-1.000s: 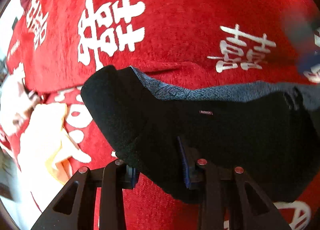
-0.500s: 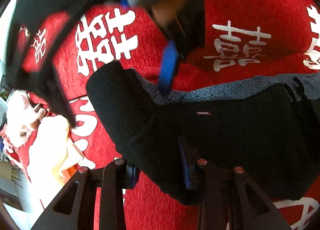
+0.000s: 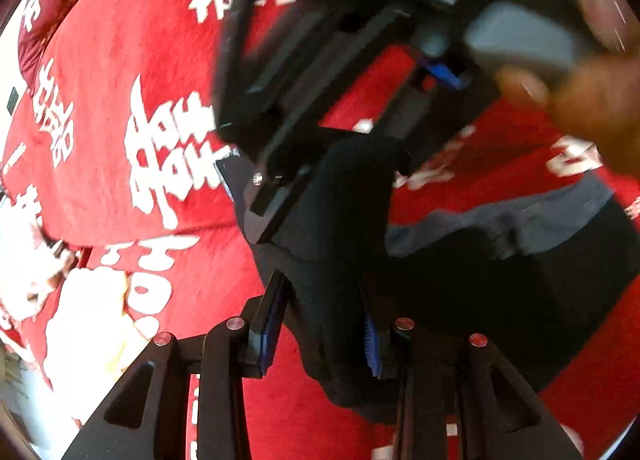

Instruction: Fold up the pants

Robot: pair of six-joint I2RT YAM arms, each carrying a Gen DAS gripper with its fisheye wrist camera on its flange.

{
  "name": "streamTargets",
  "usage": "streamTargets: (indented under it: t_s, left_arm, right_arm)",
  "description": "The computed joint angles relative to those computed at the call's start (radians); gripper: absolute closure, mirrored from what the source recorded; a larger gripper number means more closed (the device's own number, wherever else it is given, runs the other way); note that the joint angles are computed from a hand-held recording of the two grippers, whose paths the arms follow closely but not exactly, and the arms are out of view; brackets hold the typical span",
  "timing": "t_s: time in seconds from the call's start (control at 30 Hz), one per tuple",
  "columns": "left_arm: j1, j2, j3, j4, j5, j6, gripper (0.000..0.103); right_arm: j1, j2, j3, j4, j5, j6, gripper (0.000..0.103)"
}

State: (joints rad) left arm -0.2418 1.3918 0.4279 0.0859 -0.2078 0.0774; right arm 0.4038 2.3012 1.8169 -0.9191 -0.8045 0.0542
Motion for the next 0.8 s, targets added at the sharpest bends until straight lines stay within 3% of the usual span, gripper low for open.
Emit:
streamTargets:
  t_s: [0.2,0.4,0.57,0.63,0.8]
  left_arm:
    - [-0.284,-0.063,0.133,-0.195,-0.077,-0.131,0.068]
    - [-0.555,0.065,0.287,-0.268,-0.132,-0.243,0.068]
    - [-0.732,0.311,0.429,-0.270,-0.144,-0.302,0.068]
    - [-0.759,0.406,0.479,-0.272,-0.127,-0.319,0.068]
    - [-0.796,0.614,0.585,-0.290,-0.108,-0.354,0.068]
  right_arm:
    - [-0.212,-0.302,-0.425,0.177,-0.106,-0.043,0.084]
    - [-0.509,-0.457,-0.667,0.129,-0.187,-0.223,0.083]
    - [-0.787,-0.368,-0.726,-0.010,-0.185,-0.497,0.083]
    - [-0.864,-0.294,-0.744,0.010,-0.134,-0.561,0.083]
    - [-0.949,-0.109,-0.743,0.116,-0.051,-0.574,0.083]
